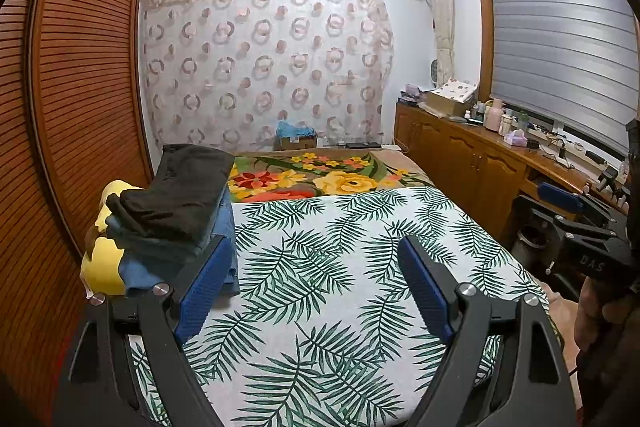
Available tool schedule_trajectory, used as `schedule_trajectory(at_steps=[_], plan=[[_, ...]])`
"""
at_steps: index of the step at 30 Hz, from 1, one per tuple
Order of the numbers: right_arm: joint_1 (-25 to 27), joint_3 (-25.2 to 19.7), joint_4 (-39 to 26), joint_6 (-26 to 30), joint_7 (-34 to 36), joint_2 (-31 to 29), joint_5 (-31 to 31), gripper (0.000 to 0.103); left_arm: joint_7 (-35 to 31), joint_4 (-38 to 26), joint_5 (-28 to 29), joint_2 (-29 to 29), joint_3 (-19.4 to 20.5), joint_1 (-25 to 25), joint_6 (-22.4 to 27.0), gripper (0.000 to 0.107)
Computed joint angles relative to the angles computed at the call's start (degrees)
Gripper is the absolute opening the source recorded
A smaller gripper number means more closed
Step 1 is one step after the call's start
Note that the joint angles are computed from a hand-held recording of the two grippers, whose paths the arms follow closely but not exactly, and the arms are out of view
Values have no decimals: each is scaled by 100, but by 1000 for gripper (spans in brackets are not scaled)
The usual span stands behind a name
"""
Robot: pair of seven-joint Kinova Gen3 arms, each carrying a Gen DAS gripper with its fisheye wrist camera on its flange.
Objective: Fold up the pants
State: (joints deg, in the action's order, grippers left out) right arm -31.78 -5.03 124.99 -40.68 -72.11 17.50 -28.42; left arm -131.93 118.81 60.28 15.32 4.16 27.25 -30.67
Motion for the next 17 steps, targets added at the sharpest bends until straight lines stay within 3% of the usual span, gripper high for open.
schedule_trajectory(at_steps=[17], plan=[[23, 0, -21, -16, -16, 31, 46, 75, 29, 11, -35, -8, 1, -12, 6, 85]])
